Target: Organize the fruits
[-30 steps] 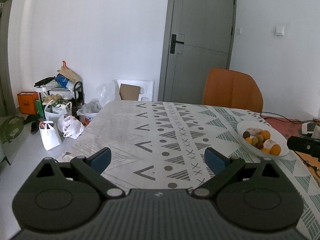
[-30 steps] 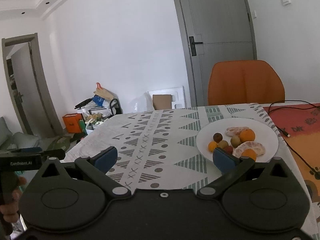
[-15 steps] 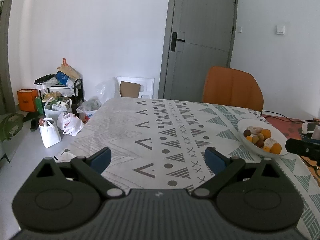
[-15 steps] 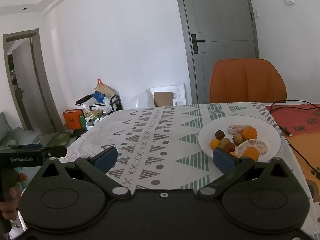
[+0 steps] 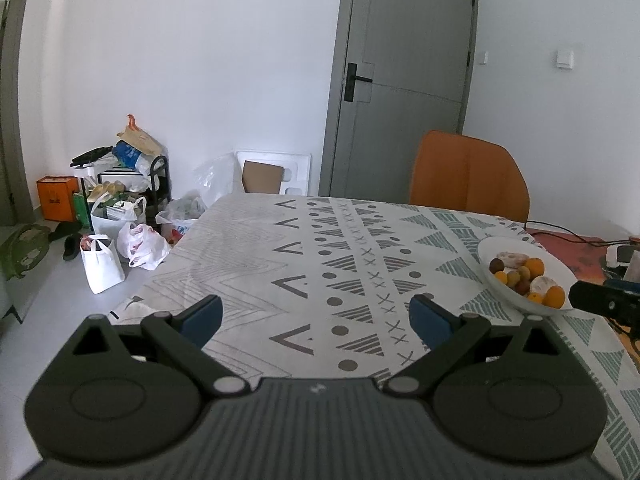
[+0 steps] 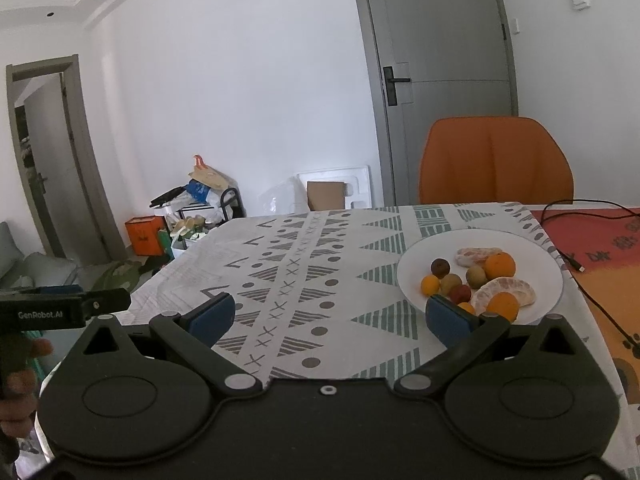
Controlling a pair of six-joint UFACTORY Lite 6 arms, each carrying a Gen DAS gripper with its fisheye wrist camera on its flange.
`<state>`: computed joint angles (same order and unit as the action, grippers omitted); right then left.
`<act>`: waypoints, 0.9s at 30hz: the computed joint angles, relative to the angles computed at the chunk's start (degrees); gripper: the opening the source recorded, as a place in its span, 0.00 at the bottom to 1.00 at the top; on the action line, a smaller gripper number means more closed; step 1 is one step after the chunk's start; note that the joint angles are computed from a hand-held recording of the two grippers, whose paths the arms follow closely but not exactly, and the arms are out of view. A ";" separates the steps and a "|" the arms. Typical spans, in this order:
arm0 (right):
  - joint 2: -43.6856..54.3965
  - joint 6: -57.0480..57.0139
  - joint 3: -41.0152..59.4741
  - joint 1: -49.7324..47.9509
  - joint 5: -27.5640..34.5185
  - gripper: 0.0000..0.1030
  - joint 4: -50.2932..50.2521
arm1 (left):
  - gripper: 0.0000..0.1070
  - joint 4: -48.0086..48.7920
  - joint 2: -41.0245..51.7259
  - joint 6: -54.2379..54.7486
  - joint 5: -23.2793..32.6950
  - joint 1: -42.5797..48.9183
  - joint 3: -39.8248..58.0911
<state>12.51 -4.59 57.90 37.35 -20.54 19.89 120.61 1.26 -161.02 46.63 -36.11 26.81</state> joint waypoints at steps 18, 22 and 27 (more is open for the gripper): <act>1.05 -0.91 0.60 0.43 0.61 1.00 0.59 | 0.92 -1.78 -0.08 1.08 -1.02 0.02 0.34; 1.10 -1.31 0.63 0.32 0.54 1.00 0.80 | 0.92 -1.91 -0.13 1.16 -1.01 0.02 0.33; 0.94 -1.32 0.55 0.09 0.69 1.00 1.34 | 0.92 -2.17 -0.26 0.93 -0.83 0.17 0.18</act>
<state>13.45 -5.91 58.46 37.44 -19.86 21.23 118.44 1.00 -160.09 45.80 -35.94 26.99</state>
